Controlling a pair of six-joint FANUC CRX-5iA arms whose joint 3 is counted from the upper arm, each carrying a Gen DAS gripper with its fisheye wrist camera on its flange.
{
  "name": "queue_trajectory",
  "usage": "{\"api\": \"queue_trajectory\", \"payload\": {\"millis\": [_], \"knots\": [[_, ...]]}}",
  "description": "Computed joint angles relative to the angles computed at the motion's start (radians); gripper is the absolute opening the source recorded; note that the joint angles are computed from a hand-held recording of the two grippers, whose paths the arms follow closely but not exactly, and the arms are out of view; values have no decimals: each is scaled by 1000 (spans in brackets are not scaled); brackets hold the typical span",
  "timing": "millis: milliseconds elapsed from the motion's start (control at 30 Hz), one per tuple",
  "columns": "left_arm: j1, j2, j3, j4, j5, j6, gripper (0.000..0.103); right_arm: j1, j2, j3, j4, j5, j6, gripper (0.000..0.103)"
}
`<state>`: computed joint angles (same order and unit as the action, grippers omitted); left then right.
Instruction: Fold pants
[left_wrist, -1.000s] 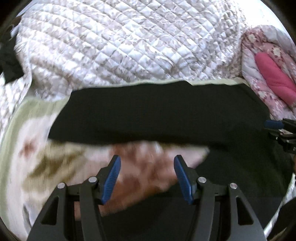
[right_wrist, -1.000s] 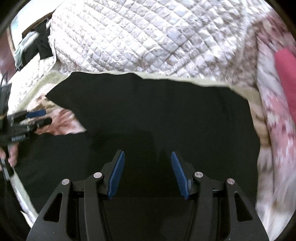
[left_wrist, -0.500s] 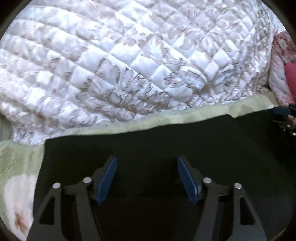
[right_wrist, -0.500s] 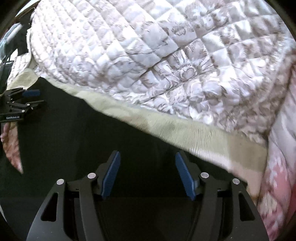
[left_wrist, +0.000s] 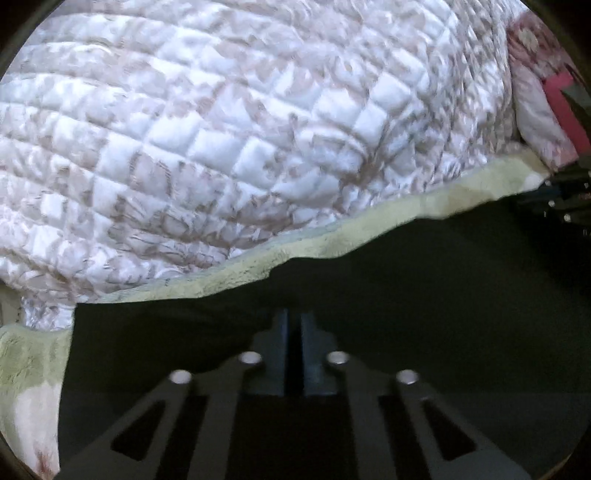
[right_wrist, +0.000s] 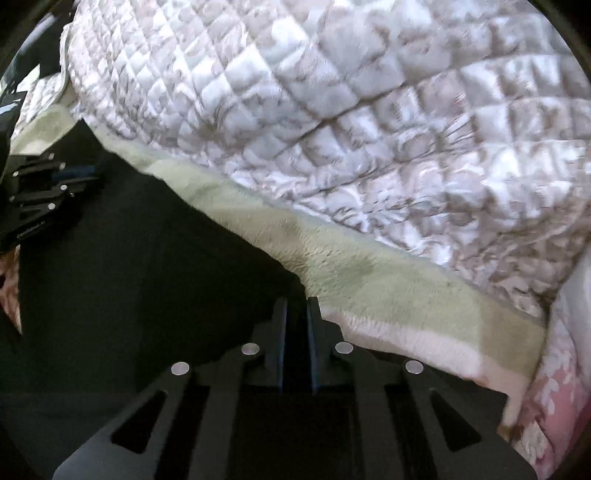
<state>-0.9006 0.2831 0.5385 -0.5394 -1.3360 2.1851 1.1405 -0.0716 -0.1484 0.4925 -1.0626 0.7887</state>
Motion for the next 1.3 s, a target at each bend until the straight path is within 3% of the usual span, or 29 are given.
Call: {"api": "queue_trajectory", "payload": {"millis": [233,467,633,767,833,900,933,1000,1067,1100,1300], "knots": [[-101,-127,-31,-69,-25,130,4,190,-187,-123,226,-44,-258,8],[-316,-228,-71,-170,-115,311,4,569,-349,-259,400,-255,-644,8],[-471,-261,-128,-174,-165,487,4,873,-393,-326,353,-429,-1002,9],[-541,-238,-177,-93,-185,588,5,978,-384,-339,197,-468,-1235,13],[-547,-230,-204,-43,-192,615,7,1003,-384,-358,146,-453,-1322,21],[-561,-249,-236,-28,-178,667,7,1062,-392,-391,196,-484,-1427,27],[-570,-260,-242,-36,-180,692,7,1096,-393,-401,229,-513,-1477,40],[-602,-262,-225,-89,-223,737,15,1163,-398,-435,306,-576,-1606,57],[-611,-263,-205,-136,-257,752,40,1212,-392,-454,343,-639,-1720,57],[-610,-262,-194,-153,-268,752,45,1231,-387,-456,340,-675,-1774,57],[-516,-193,-105,-181,-310,625,51,1297,-363,-441,274,-836,-1993,57]]}}
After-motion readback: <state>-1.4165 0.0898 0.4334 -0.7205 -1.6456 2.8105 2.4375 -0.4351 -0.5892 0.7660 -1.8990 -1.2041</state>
